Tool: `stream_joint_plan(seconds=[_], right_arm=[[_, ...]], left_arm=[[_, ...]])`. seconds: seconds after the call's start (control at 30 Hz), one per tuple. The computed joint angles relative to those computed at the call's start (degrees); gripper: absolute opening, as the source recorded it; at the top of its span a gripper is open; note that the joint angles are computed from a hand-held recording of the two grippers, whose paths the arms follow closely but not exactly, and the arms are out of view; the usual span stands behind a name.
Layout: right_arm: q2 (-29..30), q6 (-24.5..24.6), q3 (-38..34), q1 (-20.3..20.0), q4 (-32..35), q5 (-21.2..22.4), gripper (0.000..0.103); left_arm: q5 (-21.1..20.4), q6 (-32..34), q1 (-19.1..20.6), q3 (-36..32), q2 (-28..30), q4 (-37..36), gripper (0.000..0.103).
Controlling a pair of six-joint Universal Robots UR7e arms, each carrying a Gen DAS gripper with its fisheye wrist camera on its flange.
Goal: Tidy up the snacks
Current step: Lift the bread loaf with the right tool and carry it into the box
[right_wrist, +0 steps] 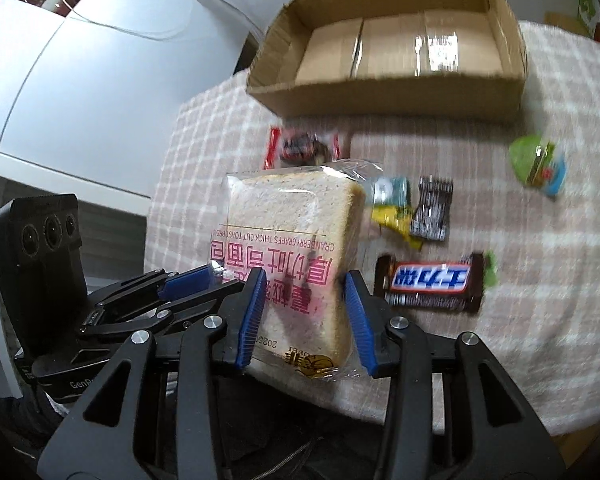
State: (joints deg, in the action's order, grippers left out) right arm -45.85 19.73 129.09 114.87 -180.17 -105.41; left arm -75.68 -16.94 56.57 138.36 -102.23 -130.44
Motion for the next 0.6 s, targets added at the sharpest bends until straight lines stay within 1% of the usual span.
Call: stream_joint_plan(seconds=[0.2, 0.4, 0.6], right_arm=[[-1.02, -1.77, -2.83, 0.14, 1.56, -1.53, 0.043], [-1.54, -3.98, -5.87, -0.66, 2.72, -2.97, 0.043], [-1.43, -6.21, -8.44, -1.81, 3.54, -4.32, 0.043]], left_arm=[[-0.49, 2.51, 0.94, -3.01, 4.71, -4.36, 0.032], [-0.72, 4.92, 1.64, -6.66, 10.88, -8.69, 0.032], [-0.82, 6.76, 2.28, -10.13, 16.2, -11.55, 0.032]])
